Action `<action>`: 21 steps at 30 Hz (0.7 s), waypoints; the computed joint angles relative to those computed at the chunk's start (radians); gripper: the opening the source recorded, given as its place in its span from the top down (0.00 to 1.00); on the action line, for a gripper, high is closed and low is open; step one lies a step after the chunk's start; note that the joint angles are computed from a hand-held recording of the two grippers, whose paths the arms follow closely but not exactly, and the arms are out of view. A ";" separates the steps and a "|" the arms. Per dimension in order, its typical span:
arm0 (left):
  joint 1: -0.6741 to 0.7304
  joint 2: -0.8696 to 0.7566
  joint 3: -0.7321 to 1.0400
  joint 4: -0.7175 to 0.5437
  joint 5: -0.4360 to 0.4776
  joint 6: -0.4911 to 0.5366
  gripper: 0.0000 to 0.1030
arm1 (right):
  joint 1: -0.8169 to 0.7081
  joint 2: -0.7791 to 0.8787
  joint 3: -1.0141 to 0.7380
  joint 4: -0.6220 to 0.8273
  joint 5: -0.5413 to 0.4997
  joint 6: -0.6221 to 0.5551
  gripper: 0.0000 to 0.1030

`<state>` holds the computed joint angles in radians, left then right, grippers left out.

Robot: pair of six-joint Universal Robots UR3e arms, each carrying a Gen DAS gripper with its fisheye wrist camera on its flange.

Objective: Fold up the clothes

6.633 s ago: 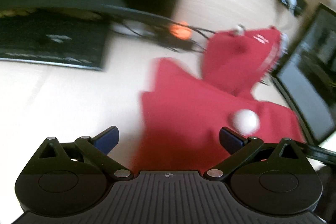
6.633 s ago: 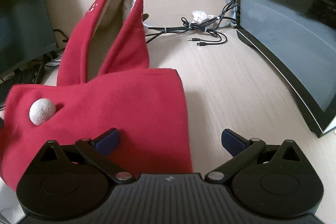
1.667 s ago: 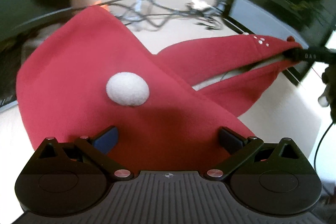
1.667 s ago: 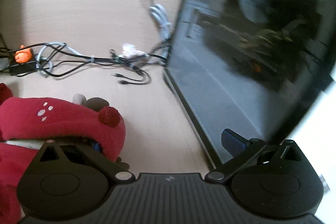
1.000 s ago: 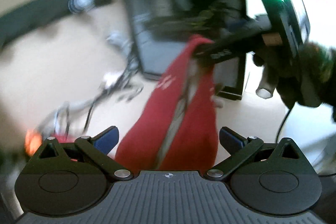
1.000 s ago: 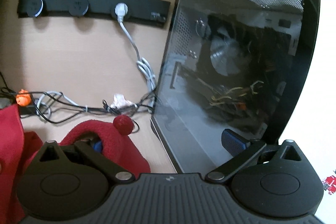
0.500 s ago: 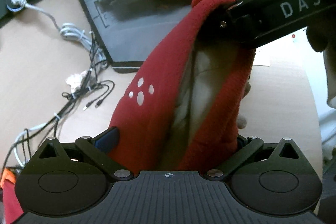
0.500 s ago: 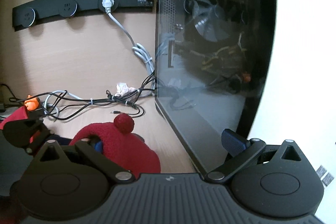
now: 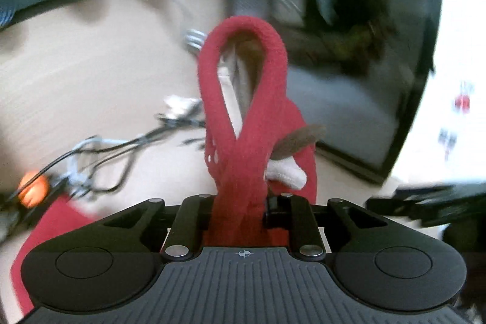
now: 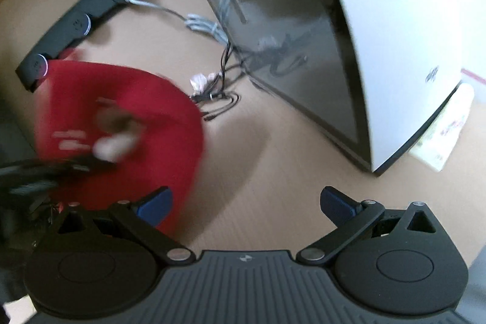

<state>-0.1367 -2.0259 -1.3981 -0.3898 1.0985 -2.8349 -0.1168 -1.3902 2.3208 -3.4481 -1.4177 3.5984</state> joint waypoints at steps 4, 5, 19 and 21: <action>0.146 0.220 -0.332 0.140 -0.082 -0.102 0.78 | 0.079 0.124 -0.213 0.101 0.007 -0.037 0.00; 0.186 0.280 -0.423 0.172 -0.098 -0.124 0.78 | 0.095 0.154 -0.269 0.130 0.011 -0.048 0.00; 0.740 1.110 -1.080 -0.118 -0.206 -0.114 0.10 | 0.457 0.749 -1.524 0.893 -0.043 -0.514 0.00; 0.747 1.072 -1.066 -0.074 -0.251 -0.110 0.09 | 0.443 0.731 -1.509 0.908 -0.012 -0.523 0.00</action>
